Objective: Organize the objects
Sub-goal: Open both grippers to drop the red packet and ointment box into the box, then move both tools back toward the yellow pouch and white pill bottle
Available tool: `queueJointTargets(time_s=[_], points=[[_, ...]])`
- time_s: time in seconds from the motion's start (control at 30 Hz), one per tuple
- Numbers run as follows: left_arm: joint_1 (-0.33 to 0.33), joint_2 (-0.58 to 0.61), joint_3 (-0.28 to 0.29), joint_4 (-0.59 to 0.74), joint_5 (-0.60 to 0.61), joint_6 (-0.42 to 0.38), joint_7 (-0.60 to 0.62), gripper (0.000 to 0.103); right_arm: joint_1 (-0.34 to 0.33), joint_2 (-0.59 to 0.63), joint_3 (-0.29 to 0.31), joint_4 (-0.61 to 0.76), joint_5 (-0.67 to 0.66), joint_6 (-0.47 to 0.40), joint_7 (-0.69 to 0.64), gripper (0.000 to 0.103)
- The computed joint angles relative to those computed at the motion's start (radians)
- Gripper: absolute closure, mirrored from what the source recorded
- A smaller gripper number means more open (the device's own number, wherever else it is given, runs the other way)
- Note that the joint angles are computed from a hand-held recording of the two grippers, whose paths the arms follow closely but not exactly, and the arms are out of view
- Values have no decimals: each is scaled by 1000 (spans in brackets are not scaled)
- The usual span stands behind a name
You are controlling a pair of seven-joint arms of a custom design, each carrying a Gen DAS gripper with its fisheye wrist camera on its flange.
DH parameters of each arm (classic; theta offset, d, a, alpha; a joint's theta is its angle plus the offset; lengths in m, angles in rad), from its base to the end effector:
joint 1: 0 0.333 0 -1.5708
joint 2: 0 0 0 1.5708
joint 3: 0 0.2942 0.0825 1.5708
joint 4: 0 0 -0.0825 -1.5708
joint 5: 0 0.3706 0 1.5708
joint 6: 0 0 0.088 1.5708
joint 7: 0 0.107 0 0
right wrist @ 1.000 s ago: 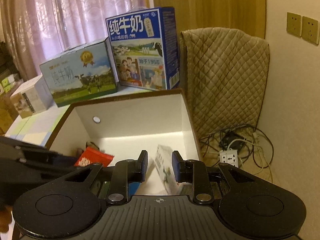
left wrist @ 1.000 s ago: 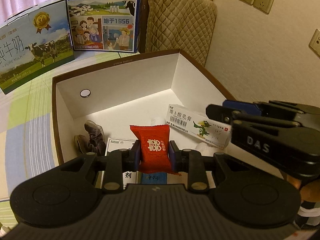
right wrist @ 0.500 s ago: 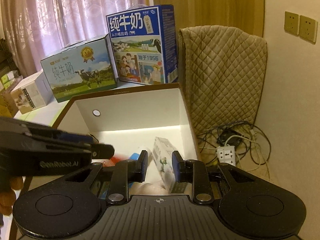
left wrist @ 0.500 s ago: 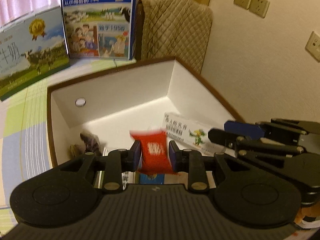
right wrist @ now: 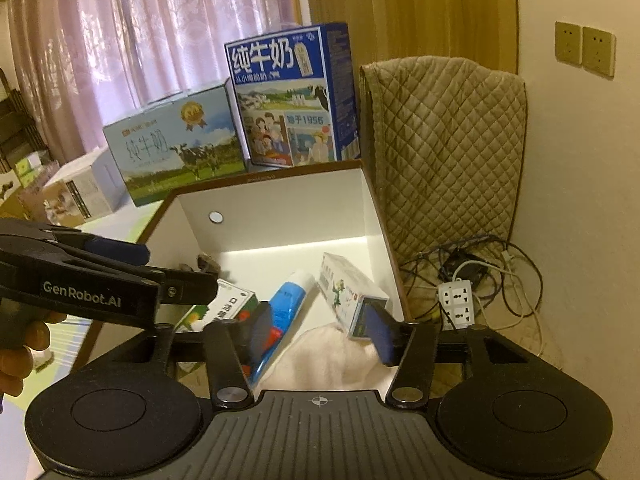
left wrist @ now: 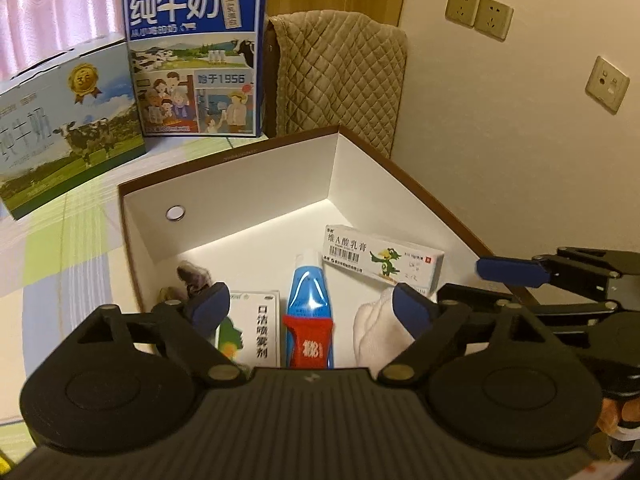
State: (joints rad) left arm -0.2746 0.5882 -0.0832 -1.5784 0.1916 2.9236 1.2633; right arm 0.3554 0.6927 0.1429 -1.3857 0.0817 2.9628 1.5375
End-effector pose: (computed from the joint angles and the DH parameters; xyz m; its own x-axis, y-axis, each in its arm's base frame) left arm 0.6760 -0.2527 0.3757 -0.2249 -0.9693 0.0990 -0.7238 0.0982 -0.6830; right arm 0.6785 0.3277 0.4017 0.4283 -0.8933 -0.1364 -0.6150 -0.1776 -0.7683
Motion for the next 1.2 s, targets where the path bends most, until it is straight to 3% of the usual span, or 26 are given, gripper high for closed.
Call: queueJointTargets(time_s=[0.13, 0.43, 0.57, 0.8, 0.87, 1.0, 1.13, 1.2], points=[[5, -63, 0, -79, -4, 11, -18, 11, 1, -63, 4, -91, 9, 35, 13, 44], [12, -233, 10, -306, 31, 90, -59, 3, 66, -202, -47, -260, -31, 72, 120, 43], [37, -311, -2, -412, 22, 136, -61, 1, 79, -247, -32, -312, -47, 85, 141, 42], [33, -465, 53, -609, 102, 211, -170, 1, 111, -297, -5, -376, -61, 113, 170, 36], [34, -508, 75, -659, 171, 223, -237, 1, 119, -304, 4, -387, -61, 121, 176, 35], [63, -595, 112, -749, 461, 235, -505, 1, 104, -308, 62, -401, -30, 134, 162, 32], [172, -673, 54, -827, 648, 222, -684, 1, 94, -292, 118, -389, 1, 130, 129, 31], [238, -711, 12, -862, 730, 206, -763, 1, 115, -279, 116, -375, 0, 126, 124, 30]])
